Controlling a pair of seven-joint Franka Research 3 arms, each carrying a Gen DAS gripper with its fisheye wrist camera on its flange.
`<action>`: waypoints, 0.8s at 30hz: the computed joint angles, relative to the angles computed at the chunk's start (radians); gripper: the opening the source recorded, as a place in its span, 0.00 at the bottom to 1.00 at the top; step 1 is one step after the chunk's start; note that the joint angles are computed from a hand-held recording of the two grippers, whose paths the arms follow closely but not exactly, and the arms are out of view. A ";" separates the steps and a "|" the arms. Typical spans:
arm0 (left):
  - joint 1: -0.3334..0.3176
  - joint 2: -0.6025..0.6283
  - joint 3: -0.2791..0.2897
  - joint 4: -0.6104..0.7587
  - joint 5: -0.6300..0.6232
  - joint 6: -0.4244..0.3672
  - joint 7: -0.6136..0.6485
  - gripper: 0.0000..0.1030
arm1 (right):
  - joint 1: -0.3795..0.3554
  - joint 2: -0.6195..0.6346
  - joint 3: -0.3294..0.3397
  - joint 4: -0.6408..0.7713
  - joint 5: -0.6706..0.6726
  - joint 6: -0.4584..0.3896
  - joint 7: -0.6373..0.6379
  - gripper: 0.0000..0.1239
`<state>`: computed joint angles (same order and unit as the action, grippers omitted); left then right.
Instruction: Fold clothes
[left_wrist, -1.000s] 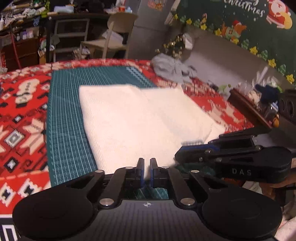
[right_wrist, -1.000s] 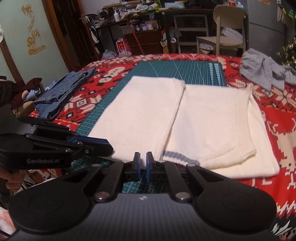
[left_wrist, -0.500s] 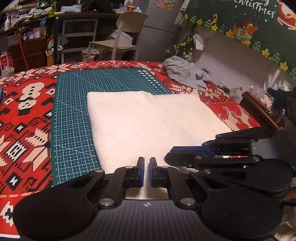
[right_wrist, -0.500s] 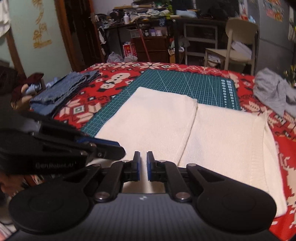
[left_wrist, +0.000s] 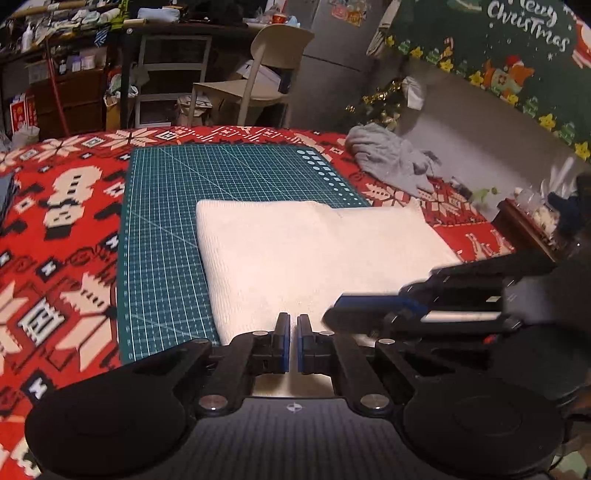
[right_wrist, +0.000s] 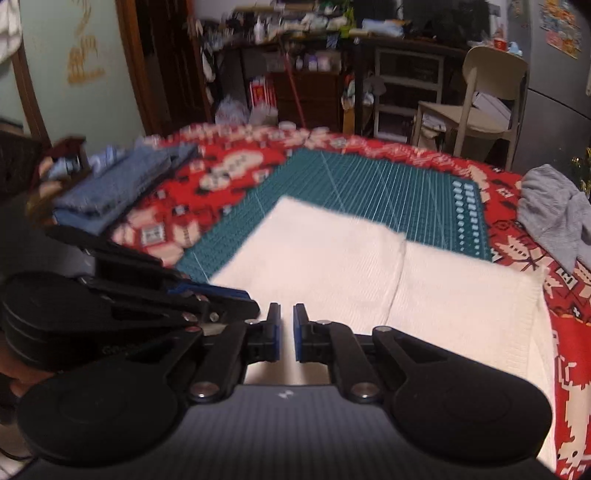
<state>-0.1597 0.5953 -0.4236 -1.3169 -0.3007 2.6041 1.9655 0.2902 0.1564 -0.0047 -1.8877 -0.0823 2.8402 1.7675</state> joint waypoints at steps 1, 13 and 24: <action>0.003 0.000 0.000 -0.002 -0.002 -0.003 -0.001 0.04 | 0.002 -0.006 -0.002 -0.020 -0.007 0.024 0.003 0.06; -0.026 0.096 0.033 0.197 0.003 -0.096 -0.044 0.04 | -0.018 0.042 0.006 0.088 0.082 0.000 -0.050 0.06; -0.022 0.121 0.024 0.245 0.018 -0.146 -0.058 0.02 | -0.034 0.056 0.015 0.098 0.166 -0.045 -0.103 0.06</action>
<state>-0.1817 0.7165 -0.3993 -1.0717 -0.2829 2.4580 1.9078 0.2565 0.2120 0.0107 -1.7902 0.0833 2.7956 1.6641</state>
